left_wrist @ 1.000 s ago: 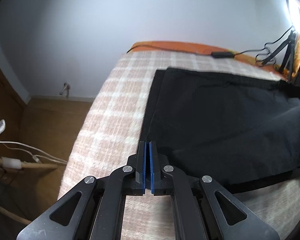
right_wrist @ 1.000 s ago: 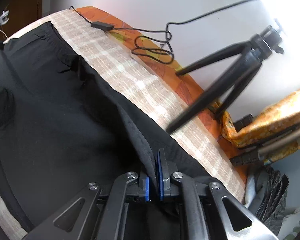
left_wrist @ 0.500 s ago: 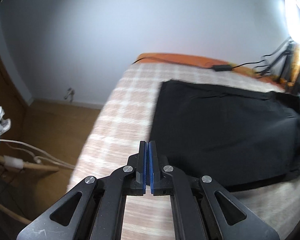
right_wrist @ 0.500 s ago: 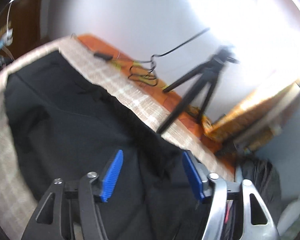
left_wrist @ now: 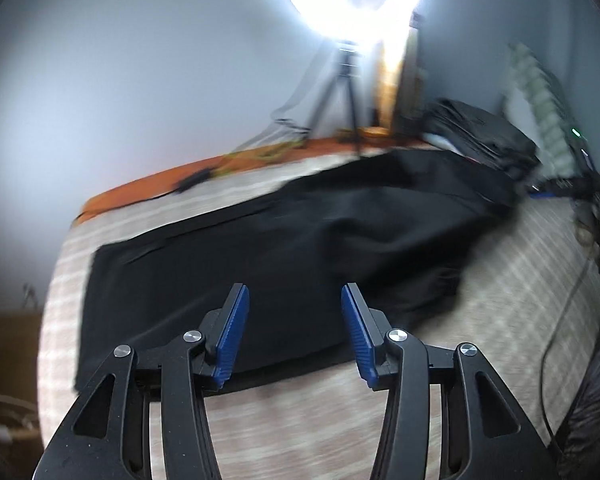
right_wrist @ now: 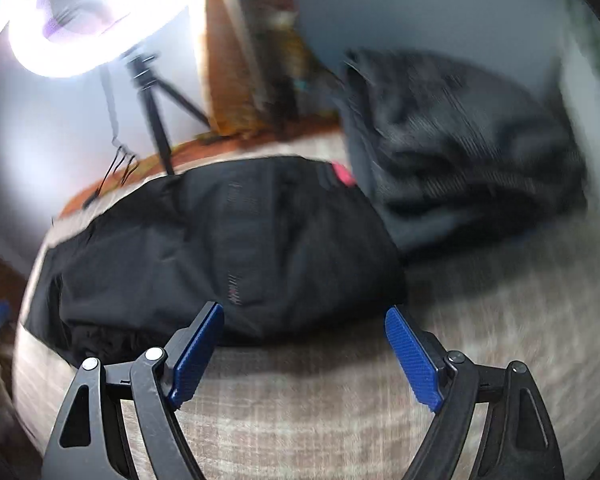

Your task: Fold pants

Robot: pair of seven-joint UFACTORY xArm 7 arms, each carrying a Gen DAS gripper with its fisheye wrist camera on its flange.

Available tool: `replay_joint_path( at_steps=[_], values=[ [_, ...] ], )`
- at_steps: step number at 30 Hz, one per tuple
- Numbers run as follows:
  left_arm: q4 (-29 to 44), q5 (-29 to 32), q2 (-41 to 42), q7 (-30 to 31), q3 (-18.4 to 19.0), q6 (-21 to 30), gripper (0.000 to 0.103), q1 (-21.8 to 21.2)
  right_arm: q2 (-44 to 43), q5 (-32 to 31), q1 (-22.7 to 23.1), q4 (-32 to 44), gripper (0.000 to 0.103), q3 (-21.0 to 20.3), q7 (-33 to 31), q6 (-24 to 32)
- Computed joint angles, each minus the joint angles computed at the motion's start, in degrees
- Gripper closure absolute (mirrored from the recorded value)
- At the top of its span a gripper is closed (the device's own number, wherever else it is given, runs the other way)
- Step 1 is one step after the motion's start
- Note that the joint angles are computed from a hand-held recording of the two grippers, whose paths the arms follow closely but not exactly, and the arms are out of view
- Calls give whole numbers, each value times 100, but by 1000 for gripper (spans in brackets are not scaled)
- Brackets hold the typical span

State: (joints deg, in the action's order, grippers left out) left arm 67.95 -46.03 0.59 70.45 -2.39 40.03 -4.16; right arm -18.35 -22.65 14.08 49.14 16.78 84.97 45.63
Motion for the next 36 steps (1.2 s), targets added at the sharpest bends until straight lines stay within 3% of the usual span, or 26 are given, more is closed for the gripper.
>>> replay_joint_path(
  at_steps=[3, 6, 10, 12, 18, 20, 22, 24, 25, 27, 28, 31, 36],
  values=[
    [-168, 123, -127, 121, -125, 138, 51, -152, -154, 5, -41, -293, 18, -2, 232, -244],
    [-353, 210, -234, 343, -211, 227, 49, -361, -367, 84, -159, -784, 18, -106, 424, -980],
    [-644, 528, -312, 596, -393, -13, 38, -732, -326, 169, -421, -1101, 18, -77, 709, -1672],
    [-721, 748, -278, 640, -445, -108, 37, -881, -265, 115, -602, -1261, 18, -24, 949, -2119],
    [-1058, 1815, 95, 345, -683, -1627, 38, -1271, -140, -110, -1045, -1489, 18, 176, 1374, -2814],
    [-1000, 1644, 205, 536, -712, -1745, 65, -1255, -191, -207, -1171, -1549, 18, 246, 1491, -2925],
    [-916, 1536, 280, 722, -747, -1736, 86, -1224, -197, -272, -1294, -1592, 18, 291, 1573, -3068],
    [-788, 1531, 334, 759, -760, -1576, 91, -1183, -230, -306, -1396, -1629, 18, 333, 1624, -3135],
    [-637, 1448, 331, 723, -739, -1241, 93, -1121, -205, -379, -1518, -1605, 20, 413, 1716, -3156],
    [-501, 1175, 270, 839, -715, -833, 93, -1026, -173, -407, -1591, -1640, 41, 397, 1753, -3361],
    [-399, 1075, 226, 847, -673, -540, 94, -975, -131, -387, -1616, -1675, 62, 368, 1741, -3568],
    [-327, 888, 36, 916, -572, -122, 94, -914, -147, -287, -1703, -1631, 87, 450, 1678, -3672],
    [-294, 723, -206, 1015, -389, 473, 95, -872, -877, -229, -1347, -1316, 94, 539, 1223, -2554]
  ],
)
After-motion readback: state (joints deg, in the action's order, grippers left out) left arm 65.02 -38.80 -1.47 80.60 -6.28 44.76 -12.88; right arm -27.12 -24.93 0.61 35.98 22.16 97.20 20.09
